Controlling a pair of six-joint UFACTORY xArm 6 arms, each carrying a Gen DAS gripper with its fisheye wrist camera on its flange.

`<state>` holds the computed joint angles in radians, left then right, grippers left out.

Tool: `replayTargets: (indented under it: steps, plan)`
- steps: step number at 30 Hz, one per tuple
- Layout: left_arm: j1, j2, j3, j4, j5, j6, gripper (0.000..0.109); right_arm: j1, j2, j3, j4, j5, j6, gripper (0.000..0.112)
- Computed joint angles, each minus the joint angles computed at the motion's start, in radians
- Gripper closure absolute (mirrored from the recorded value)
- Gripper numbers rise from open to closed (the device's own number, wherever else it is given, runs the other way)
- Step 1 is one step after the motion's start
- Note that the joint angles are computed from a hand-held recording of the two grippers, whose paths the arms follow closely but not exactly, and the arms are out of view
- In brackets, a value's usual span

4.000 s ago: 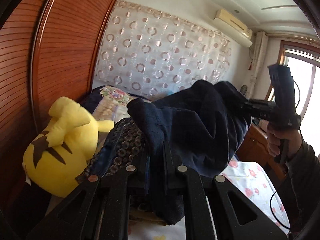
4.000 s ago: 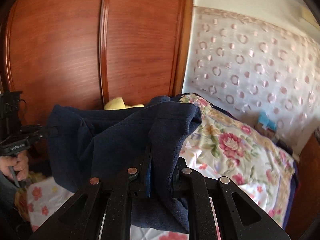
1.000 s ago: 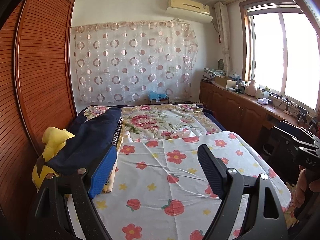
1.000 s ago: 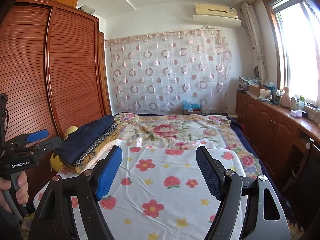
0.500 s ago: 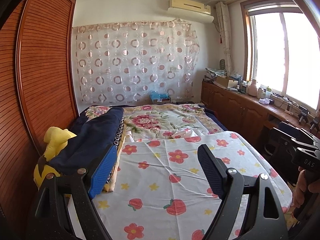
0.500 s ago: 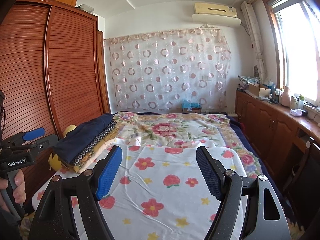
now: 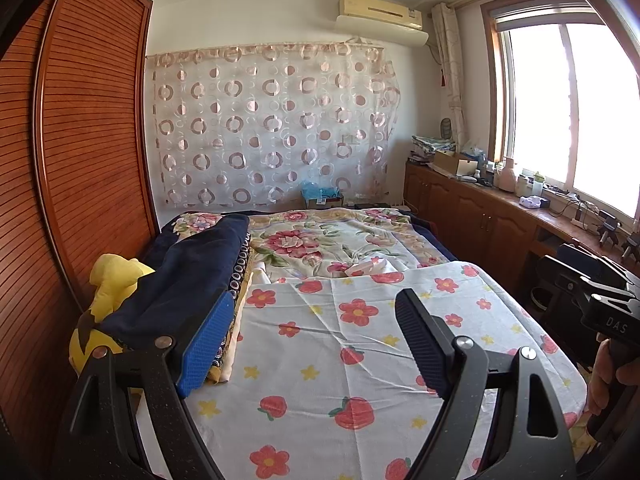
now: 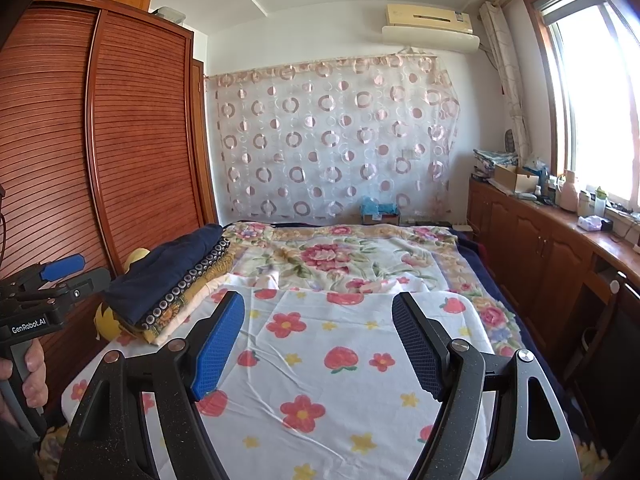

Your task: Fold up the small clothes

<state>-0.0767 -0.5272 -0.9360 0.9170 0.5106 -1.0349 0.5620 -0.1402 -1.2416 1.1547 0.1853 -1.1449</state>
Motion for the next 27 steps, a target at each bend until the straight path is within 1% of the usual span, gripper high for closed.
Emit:
replayTargets:
  steps: [10, 27]
  plan:
    - [0.001, 0.0, 0.002, 0.005, -0.001, -0.004, 0.025, -0.019, 0.014, -0.021, 0.007, 0.022, -0.013, 0.034]
    - [0.0, -0.001, 0.006, 0.013, -0.003, -0.012, 0.025, -0.028, 0.013, -0.018, 0.038, 0.032, -0.047, 0.034]
